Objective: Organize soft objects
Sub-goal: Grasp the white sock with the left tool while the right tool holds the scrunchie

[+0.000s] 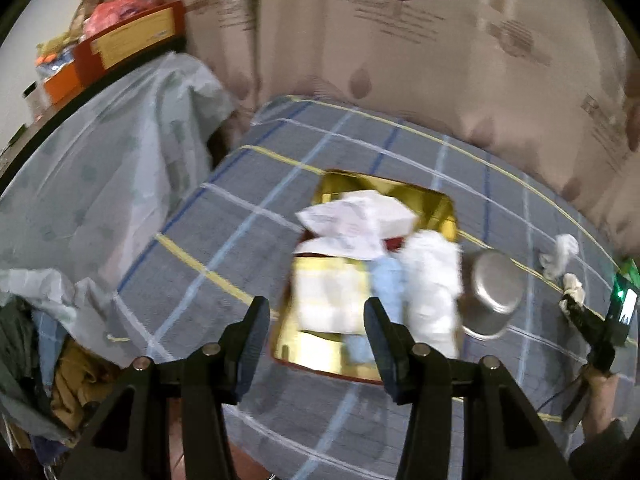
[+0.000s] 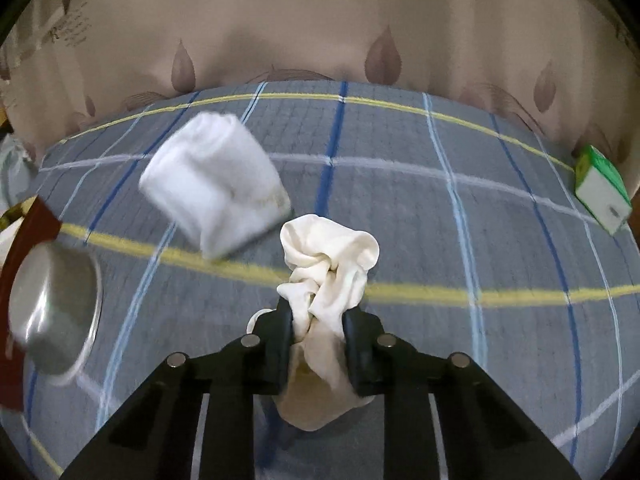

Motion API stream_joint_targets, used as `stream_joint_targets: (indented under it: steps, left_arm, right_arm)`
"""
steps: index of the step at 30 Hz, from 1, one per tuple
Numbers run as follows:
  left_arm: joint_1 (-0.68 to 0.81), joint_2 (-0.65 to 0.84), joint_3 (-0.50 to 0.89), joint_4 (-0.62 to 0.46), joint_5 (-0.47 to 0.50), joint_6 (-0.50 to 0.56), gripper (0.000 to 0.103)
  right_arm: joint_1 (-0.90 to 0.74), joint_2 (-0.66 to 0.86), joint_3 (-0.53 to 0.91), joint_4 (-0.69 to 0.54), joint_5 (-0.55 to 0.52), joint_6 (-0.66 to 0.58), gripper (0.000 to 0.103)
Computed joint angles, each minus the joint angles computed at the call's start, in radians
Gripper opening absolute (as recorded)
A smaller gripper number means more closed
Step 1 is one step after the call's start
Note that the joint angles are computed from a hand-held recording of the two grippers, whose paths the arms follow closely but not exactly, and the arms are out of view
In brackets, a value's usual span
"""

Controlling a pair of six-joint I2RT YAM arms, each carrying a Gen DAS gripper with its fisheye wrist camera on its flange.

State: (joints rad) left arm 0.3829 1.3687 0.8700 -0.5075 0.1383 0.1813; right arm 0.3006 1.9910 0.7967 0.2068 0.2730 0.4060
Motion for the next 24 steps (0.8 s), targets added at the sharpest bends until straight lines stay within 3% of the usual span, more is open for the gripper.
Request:
stream_joint_targets:
  steps: [5,8,14,19,24]
  left_arm:
    - [-0.161,-0.045,-0.040,-0.008,-0.055,-0.049,0.050]
    - [-0.266,-0.045,-0.045,-0.021,-0.066,-0.083,0.050]
    - [-0.472,0.015,-0.008,-0.007,-0.086,-0.164,0.050]
    - [-0.620,0.151,0.071,0.051,-0.140,-0.189,0.050]
    - [-0.718,0.334,0.182,0.086,-0.078,-0.220,0.052]
  right_arm:
    - [-0.024,-0.116,-0.237,0.171,-0.088,-0.010,0.020]
    - [-0.043,-0.149,-0.307,0.227,-0.125,-0.034,0.021]
    - [-0.048,-0.150,-0.325,0.250,-0.128,-0.065,0.022]
    - [-0.043,-0.146,-0.325,0.257,-0.123,-0.066,0.024]
    - [-0.046,-0.142,-0.334,0.278,-0.143,-0.068,0.029]
